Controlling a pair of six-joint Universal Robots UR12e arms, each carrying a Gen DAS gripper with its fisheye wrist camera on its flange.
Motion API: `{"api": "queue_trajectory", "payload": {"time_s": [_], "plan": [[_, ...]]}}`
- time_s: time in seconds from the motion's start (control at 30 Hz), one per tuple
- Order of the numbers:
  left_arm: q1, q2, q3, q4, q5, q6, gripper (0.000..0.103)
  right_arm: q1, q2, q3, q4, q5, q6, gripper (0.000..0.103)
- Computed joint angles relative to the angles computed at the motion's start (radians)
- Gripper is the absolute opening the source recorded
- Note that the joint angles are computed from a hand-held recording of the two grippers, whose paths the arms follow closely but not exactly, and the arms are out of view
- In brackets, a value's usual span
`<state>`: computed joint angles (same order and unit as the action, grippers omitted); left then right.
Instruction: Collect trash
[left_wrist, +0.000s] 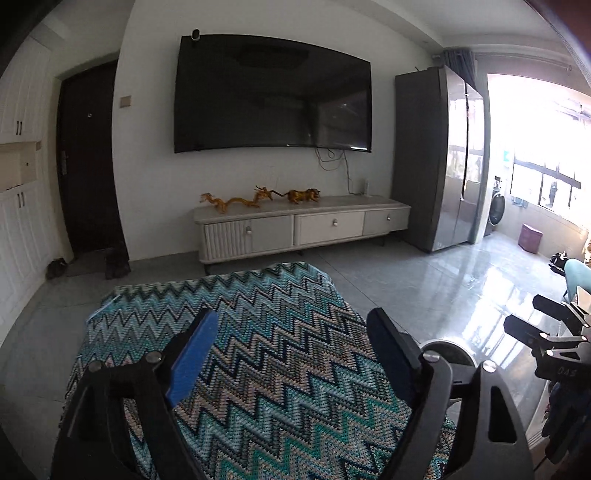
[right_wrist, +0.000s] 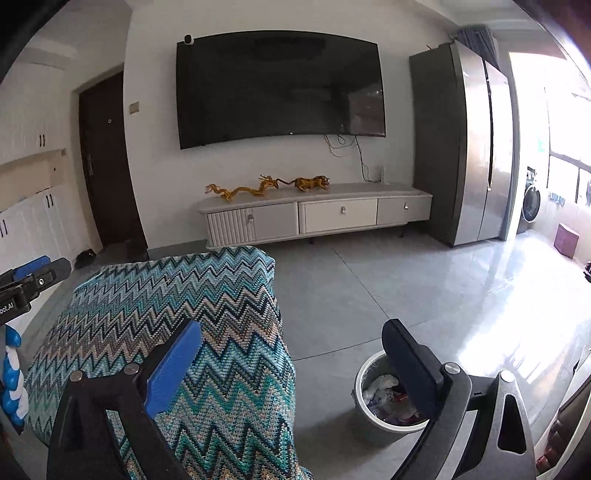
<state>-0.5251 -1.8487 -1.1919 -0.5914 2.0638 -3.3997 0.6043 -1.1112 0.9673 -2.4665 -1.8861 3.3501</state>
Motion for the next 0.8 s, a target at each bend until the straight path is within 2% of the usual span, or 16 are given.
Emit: {"api": "queue_trajectory", "payload": {"time_s": [0.1,0.3,0.47,0.57,0.8], "plan": [[-0.031,0.001,-0.002,0.015,0.102,0.0,0.086,0.018,-0.002,0.008,-0.042,-0.021,-0.031,0.099],[-0.085,-0.02,0.022,0.047,0.238,0.024,0.09,0.045,-0.019,0.039,-0.139,-0.081,-0.098,0.101],[-0.12,-0.047,0.049,0.074,0.342,0.063,0.101,0.047,-0.036,0.074,-0.2,-0.12,-0.099,0.103],[-0.127,-0.059,0.057,0.088,0.362,0.069,0.103,0.04,-0.044,0.091,-0.212,-0.136,-0.074,0.103],[-0.127,-0.088,0.094,0.047,0.37,0.054,0.103,0.034,-0.04,0.098,-0.214,-0.187,-0.065,0.103]]}}
